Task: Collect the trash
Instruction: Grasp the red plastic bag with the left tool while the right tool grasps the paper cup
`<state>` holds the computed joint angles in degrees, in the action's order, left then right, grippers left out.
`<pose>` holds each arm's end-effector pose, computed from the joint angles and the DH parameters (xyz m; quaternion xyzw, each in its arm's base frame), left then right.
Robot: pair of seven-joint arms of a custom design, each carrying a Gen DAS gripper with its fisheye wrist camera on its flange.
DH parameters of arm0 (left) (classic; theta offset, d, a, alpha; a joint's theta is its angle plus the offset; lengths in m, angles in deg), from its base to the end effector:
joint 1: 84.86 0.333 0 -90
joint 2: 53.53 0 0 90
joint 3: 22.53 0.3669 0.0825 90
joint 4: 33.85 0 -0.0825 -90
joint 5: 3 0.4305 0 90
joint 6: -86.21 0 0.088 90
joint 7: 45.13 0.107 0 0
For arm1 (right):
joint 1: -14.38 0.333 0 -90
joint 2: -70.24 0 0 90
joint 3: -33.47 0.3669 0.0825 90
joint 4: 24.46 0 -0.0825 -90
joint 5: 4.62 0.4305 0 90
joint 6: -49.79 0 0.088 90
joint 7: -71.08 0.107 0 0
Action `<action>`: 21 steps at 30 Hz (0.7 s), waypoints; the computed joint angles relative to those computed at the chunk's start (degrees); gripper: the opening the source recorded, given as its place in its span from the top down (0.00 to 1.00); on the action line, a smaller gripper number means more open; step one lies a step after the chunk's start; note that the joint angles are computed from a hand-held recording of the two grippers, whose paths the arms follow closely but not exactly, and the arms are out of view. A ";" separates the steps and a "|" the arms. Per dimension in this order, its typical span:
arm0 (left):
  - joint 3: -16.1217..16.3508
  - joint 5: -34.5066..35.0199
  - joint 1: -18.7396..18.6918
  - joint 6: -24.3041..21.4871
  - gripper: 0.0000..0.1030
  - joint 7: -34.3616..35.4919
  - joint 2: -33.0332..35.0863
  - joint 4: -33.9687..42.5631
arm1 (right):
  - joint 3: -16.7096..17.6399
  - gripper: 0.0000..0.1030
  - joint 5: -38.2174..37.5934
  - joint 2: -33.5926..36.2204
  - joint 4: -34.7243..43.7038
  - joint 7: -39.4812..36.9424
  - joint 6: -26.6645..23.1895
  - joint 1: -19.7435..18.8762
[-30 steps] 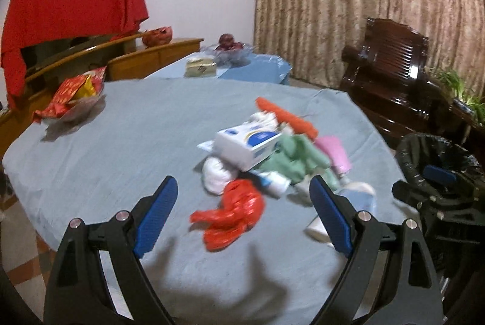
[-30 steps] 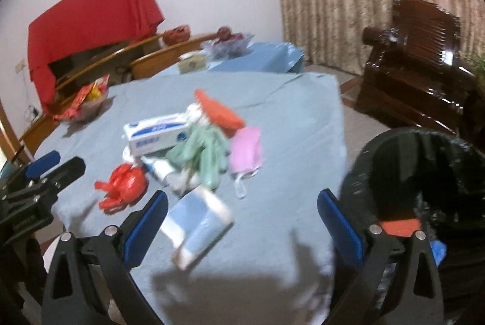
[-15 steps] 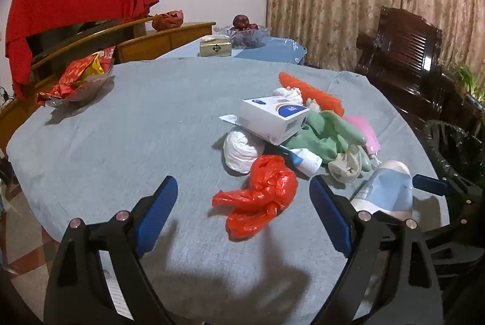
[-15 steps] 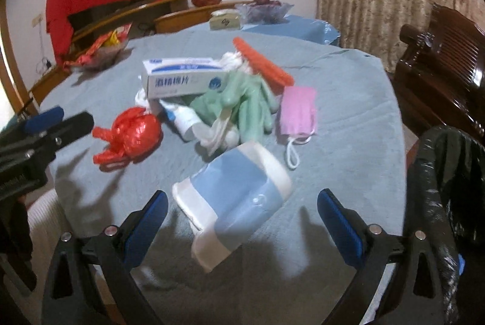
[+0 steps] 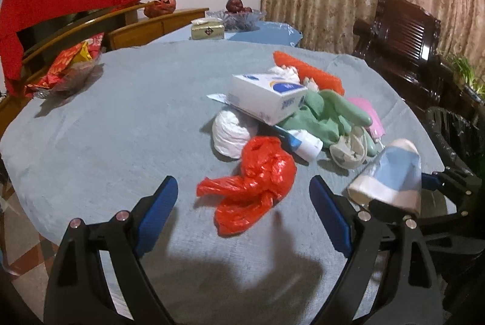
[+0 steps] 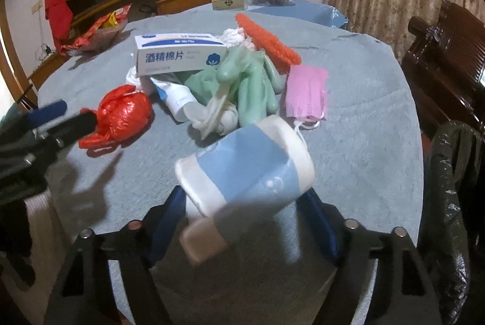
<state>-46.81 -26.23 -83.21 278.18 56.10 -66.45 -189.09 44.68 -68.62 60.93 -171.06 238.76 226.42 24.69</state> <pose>0.4397 -0.1394 0.4059 -0.5811 0.7023 -0.3181 0.2606 0.4169 0.2437 0.3862 -0.7018 0.6188 -0.1967 0.2930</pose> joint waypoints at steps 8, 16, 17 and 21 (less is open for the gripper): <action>-15.03 -2.71 14.64 -1.81 0.32 2.21 3.60 2.78 | 0.25 0.33 1.22 -2.08 -1.11 0.34 1.00 -2.21; -5.19 3.08 5.42 -3.12 0.79 -0.27 5.50 3.22 | 2.12 0.33 1.45 -3.80 -1.55 1.84 1.66 -5.21; -3.21 3.63 3.62 -3.17 0.80 -0.52 5.42 3.17 | 2.33 0.33 1.50 -4.08 -1.61 2.00 1.84 -5.59; 5.76 5.17 -5.33 -2.73 0.84 -1.82 3.89 2.36 | 3.79 0.33 1.45 -5.93 -2.23 2.93 2.53 -7.82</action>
